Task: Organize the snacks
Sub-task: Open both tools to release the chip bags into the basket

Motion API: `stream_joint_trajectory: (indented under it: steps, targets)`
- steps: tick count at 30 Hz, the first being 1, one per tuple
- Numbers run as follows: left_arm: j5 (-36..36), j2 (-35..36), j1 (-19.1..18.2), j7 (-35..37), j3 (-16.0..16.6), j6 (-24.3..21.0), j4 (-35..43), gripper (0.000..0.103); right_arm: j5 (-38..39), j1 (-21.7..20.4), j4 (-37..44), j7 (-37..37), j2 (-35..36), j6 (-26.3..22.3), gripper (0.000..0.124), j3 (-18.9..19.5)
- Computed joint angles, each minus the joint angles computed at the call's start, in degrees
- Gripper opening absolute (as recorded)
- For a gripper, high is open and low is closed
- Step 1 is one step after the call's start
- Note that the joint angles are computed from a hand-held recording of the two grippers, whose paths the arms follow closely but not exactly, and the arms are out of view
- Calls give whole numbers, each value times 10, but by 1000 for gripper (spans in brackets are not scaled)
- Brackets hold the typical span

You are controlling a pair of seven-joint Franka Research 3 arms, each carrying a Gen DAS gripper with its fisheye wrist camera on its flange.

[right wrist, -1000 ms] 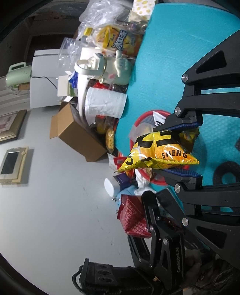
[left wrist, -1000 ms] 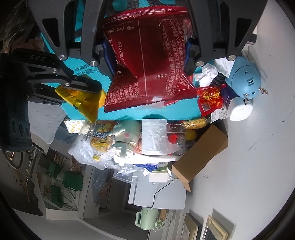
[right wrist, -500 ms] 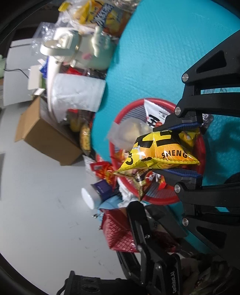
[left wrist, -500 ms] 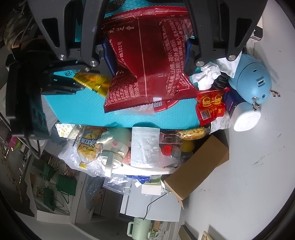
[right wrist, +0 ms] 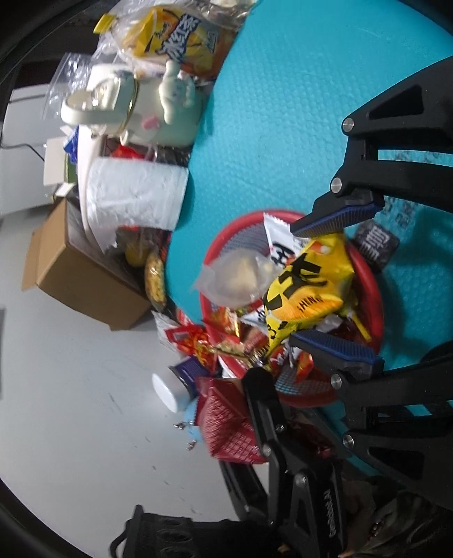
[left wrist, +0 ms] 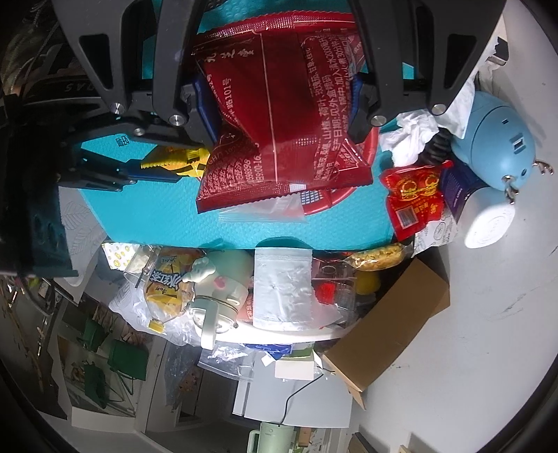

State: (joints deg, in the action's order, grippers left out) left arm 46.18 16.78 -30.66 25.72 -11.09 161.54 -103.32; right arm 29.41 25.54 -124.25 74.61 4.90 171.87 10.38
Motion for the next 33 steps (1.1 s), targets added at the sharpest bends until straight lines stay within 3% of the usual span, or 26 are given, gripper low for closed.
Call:
stream_joint_trajectory:
  steps: [4, 7, 11, 15, 19, 22, 33]
  targets:
    - [11, 13, -8, -2, 4, -7, 19, 56, 46, -4, -6, -42, -5, 11, 49, 9]
    - [9, 22, -9, 3, 5, -13, 31, 56, 16, 5, -8, -28, -1, 18, 49, 3]
    - [-1, 34, -10, 13, 6, -18, 43, 57, 43, 1, -7, -65, 1, 20, 49, 14]
    - [-18, 45, -9, 29, 5, -29, 53, 56, -1, 12, -13, -33, -1, 27, 50, 3]
    - [-79, 63, 6, 85, -15, -42, 66, 56, 13, 7, -13, -44, -6, 8, 63, 8]
    - [-86, 65, -2, 89, -6, -42, 65, 57, -8, 12, -22, -21, -11, 15, 64, 2]
    - [-83, 68, -18, 93, 9, -45, 74, 57, 60, 11, -37, -54, -31, 12, 64, 3]
